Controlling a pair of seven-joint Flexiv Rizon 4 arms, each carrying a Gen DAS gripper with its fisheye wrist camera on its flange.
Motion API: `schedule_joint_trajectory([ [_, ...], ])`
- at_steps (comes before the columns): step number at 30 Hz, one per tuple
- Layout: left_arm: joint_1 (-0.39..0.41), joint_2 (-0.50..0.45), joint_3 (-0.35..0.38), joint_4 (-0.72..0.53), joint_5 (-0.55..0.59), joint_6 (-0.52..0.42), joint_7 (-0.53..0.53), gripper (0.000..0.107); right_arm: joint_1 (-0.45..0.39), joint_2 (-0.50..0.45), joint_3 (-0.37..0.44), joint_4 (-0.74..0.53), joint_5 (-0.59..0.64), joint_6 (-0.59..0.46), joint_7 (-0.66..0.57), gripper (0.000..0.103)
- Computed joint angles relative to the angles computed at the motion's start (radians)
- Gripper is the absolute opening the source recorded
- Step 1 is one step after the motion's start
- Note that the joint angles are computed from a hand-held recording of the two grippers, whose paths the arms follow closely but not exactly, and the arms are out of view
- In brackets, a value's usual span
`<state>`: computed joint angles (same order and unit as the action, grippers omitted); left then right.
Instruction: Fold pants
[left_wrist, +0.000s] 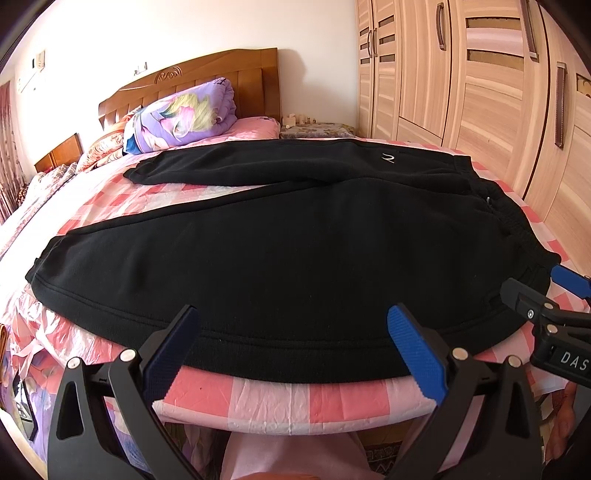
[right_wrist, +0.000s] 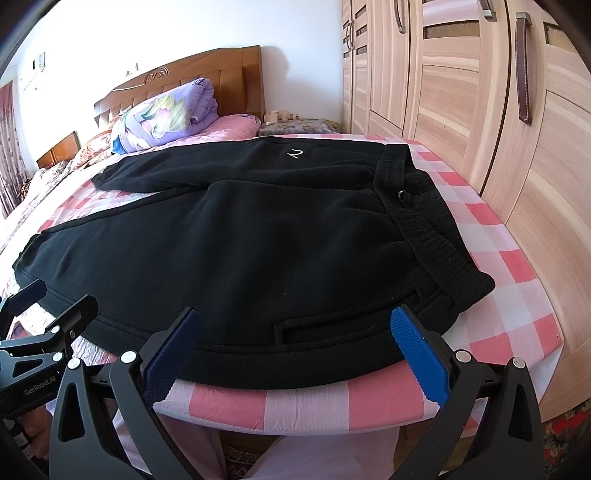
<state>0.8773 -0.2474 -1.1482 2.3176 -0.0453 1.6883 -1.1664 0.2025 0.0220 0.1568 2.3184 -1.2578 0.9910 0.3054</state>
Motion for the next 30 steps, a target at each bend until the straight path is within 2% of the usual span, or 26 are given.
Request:
schedule_joint_trajectory([
  [12, 0.004, -0.005, 0.002, 0.003, 0.003, -0.003, -0.001, 0.102, 0.001, -0.002, 0.0, 0.001, 0.001, 0.002, 0.001, 0.099],
  [16, 0.043, -0.026, -0.037, 0.004, 0.006, -0.017, -0.003, 0.102, 0.002, -0.004, 0.0, 0.001, 0.001, -0.001, 0.009, 0.099],
  [20, 0.025, -0.022, -0.017, -0.007, 0.006, -0.024, -0.004, 0.102, 0.0, -0.002, -0.002, 0.001, 0.006, -0.011, -0.005, 0.099],
  [25, -0.067, -0.011, 0.075, -0.069, -0.008, -0.06, 0.075, 0.102, -0.059, 0.005, -0.052, -0.034, -0.11, 0.085, -0.049, 0.099],
  [27, -0.107, -0.029, 0.105, -0.128, -0.016, -0.105, 0.134, 0.102, -0.095, -0.012, -0.082, -0.081, -0.163, 0.132, -0.081, 0.099],
  [28, -0.15, -0.035, 0.148, -0.168, -0.017, -0.14, 0.155, 0.102, -0.116, -0.032, -0.102, -0.118, -0.166, 0.173, -0.116, 0.099],
  [30, -0.232, -0.065, 0.223, -0.289, -0.028, -0.277, 0.194, 0.102, -0.16, -0.102, -0.143, -0.205, -0.095, 0.304, -0.219, 0.099],
])
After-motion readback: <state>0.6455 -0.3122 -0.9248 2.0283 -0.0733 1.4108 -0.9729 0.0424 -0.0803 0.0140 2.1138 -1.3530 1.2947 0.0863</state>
